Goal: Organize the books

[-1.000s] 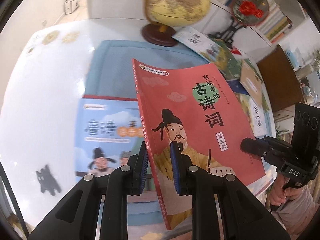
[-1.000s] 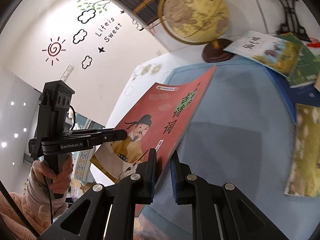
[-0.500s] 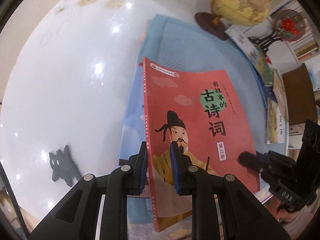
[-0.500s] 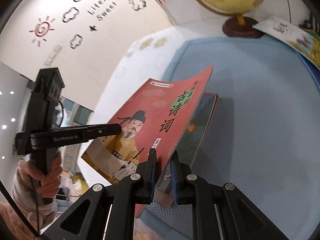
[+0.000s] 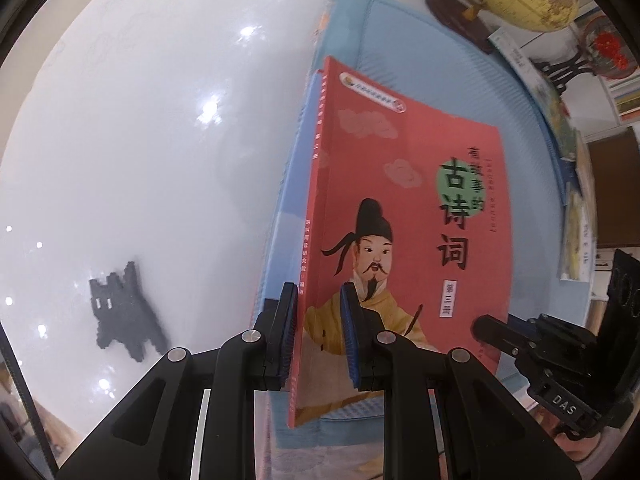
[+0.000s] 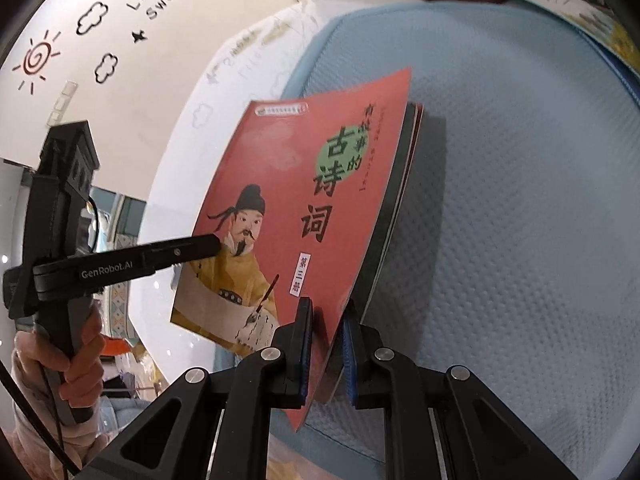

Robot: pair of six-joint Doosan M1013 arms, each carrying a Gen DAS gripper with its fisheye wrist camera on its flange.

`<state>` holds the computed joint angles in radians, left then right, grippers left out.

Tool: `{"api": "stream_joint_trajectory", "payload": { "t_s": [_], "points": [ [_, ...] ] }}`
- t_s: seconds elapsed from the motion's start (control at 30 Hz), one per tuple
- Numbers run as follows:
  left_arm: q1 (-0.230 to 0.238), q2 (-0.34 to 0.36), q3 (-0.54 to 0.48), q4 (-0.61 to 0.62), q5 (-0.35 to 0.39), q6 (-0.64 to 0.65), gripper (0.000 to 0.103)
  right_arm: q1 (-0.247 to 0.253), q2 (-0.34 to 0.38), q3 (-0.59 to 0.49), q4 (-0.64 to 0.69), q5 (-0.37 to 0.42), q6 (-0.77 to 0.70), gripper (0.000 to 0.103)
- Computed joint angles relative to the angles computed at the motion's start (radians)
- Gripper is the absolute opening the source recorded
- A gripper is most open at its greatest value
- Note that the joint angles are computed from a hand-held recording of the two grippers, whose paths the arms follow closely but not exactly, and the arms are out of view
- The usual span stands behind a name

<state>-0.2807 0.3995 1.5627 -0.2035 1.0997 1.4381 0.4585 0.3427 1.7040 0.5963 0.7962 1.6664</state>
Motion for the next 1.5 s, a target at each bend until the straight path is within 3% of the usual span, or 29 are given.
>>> {"api": "stream_joint_trajectory", "payload": {
  "t_s": [0.3,0.43,0.53,0.73,0.97,1.1,1.2,1.33,1.5],
  "points": [
    [-0.011,0.006,0.0,0.071,0.004,-0.066,0.021,-0.003,0.022,-0.012,0.013,0.011,0.026,0.016],
    [-0.059,-0.019,0.006,0.234,-0.035,-0.15,0.021,-0.021,0.019,0.01,0.112,0.016,-0.033,0.018],
    [-0.099,-0.042,0.006,0.343,-0.056,-0.201,0.021,-0.034,-0.006,0.03,0.088,-0.006,-0.038,0.018],
    [-0.148,-0.053,-0.023,0.353,-0.08,-0.224,0.022,-0.091,-0.087,0.099,0.083,-0.089,-0.05,0.018],
    [-0.219,0.019,-0.129,0.242,-0.091,-0.15,0.022,-0.231,-0.221,0.226,0.005,-0.143,0.038,0.018],
    [-0.272,0.082,-0.22,0.163,-0.078,-0.091,0.022,-0.348,-0.3,0.317,-0.025,-0.153,0.101,0.018],
    [-0.317,0.16,-0.336,0.09,-0.06,-0.032,0.022,-0.456,-0.337,0.355,-0.04,-0.119,0.108,0.018],
    [-0.362,0.269,-0.502,0.02,-0.022,0.013,0.022,-0.578,-0.34,0.362,-0.05,-0.099,0.051,0.018],
    [-0.409,0.462,-0.805,-0.026,0.077,-0.028,0.022,-0.702,-0.271,0.309,0.01,-0.09,-0.059,0.018]
  ]
}}
